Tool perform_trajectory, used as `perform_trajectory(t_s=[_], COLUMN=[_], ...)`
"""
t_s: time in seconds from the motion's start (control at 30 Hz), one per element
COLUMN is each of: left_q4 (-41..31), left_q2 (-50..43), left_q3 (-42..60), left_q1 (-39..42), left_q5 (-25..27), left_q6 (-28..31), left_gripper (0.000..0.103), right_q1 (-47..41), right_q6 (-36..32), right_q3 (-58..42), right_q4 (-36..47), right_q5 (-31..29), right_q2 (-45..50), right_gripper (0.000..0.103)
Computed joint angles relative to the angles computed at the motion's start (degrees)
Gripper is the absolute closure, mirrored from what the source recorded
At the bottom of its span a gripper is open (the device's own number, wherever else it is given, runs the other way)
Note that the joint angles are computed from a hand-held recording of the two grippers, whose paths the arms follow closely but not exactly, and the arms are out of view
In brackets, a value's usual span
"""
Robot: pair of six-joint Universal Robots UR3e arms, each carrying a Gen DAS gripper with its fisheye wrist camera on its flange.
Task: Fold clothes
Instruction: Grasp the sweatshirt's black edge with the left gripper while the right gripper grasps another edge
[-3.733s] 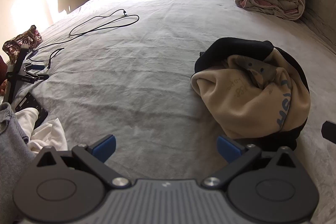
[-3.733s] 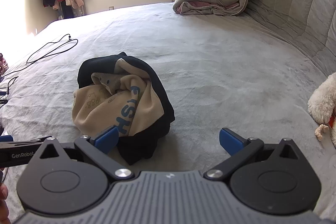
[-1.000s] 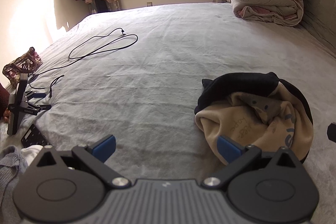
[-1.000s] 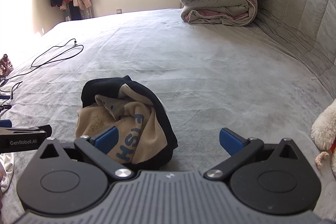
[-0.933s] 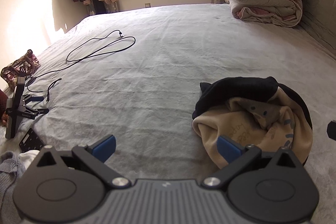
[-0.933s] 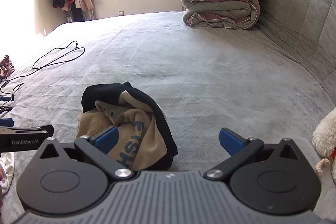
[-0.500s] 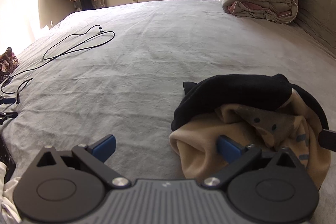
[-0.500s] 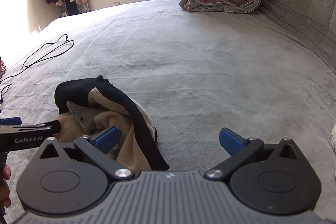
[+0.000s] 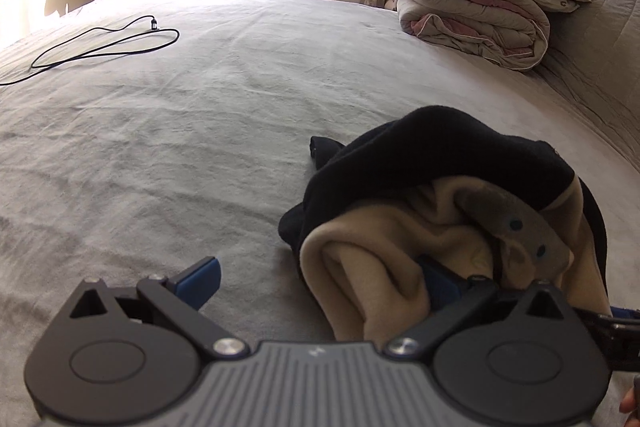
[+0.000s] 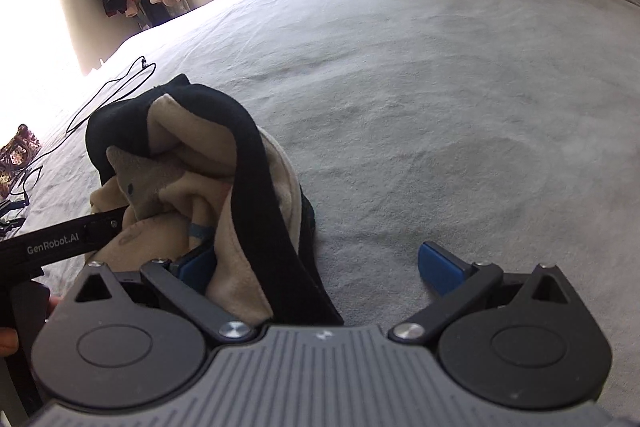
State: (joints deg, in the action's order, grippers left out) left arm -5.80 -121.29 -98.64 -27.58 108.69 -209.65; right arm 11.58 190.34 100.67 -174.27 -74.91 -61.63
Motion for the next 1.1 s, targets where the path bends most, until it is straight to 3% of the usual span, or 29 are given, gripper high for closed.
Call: perform_trajectory(t_s=[0.07, 0.13, 0.23, 0.43, 0.5, 0.53, 0.57, 0.97, 1.1], left_q4=[0.9, 2.7, 1.7, -3.8, -4.4, -4.5, -4.6, -5.3, -4.6], left_q2=[1.5, 2.9, 4.4, 6.0, 6.6, 7.0, 7.3, 9.2, 10.3], left_q3=[-1.8, -4.0, -4.1, -1.6, -1.5, -1.6, -1.7, -1.2, -2.1], left_q1=[1.1, 2.1, 0.9, -2.7, -2.9, -2.9, -2.9, -4.8, -5.6], left_q5=[-3.1, -6.4, -6.2, -1.2, -1.0, -1.1, -1.2, 0.1, 0.1], left_q6=[-0.1, 0.0, 0.0, 0.8, 1.3, 1.7, 2.1, 3.6, 4.0], left_gripper=[0.005, 0.029, 0.054, 0.081, 0.089, 0.09, 0.09, 0.092, 0.092], right_q1=[0.3, 0.3, 0.1, 1.0, 1.2, 1.3, 1.5, 1.8, 1.6], right_q6=[0.5, 0.6, 0.8, 0.3, 0.4, 0.5, 0.6, -0.4, -0.6], right_q3=[-0.2, -0.5, 1.1, 4.5, 4.4, 4.3, 4.1, 3.1, 2.9], right_q4=[1.5, 4.1, 3.7, -2.1, -3.2, -4.0, -4.6, -6.9, -6.4], right_q5=[-0.2, 0.0, 0.6, 0.9, 0.9, 0.8, 0.5, -1.5, -1.0], right_q2=[-0.9, -2.4, -5.3, -9.2, -8.9, -8.6, -8.2, -6.6, -6.4], right_gripper=[0.0, 0.0, 0.005, 0.045, 0.068, 0.076, 0.093, 0.093, 0.089])
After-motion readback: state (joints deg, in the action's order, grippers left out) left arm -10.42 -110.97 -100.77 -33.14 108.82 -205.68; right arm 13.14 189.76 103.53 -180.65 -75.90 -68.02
